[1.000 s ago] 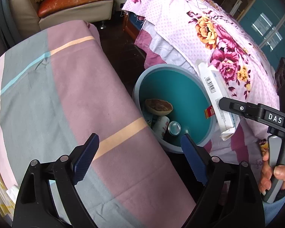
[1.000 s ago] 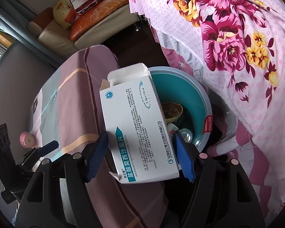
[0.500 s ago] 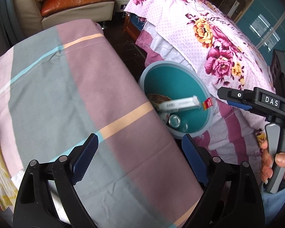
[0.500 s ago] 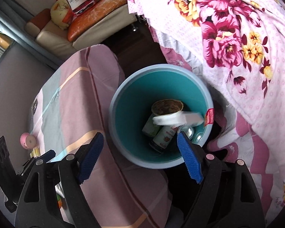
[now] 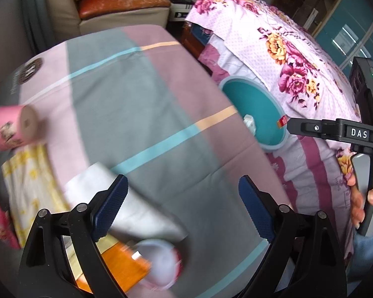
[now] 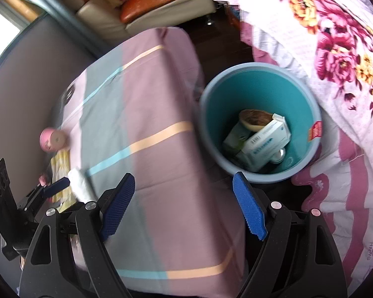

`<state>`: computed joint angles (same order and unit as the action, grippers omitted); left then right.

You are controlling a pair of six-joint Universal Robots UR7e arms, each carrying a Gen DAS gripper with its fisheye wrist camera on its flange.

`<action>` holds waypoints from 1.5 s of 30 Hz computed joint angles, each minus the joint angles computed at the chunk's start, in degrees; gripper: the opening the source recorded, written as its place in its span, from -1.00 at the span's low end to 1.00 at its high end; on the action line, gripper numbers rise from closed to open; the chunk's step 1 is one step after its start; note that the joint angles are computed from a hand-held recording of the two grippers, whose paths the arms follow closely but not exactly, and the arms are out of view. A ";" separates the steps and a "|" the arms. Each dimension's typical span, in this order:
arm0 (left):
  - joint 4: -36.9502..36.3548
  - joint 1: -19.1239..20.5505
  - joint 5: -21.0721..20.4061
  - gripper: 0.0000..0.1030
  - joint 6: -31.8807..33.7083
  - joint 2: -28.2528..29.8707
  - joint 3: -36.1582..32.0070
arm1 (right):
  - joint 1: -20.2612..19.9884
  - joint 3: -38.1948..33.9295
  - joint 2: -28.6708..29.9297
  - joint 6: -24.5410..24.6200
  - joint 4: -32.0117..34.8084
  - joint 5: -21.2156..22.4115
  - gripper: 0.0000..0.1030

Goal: Collect trash
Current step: 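Grasp the orange snack bag with the left gripper while the right grasps the white plastic bowl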

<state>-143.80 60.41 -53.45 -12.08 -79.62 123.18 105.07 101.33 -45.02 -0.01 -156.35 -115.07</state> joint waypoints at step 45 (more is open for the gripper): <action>19.05 3.34 1.68 0.80 7.69 -24.13 10.29 | 5.92 -3.06 11.46 4.20 11.48 11.55 -0.32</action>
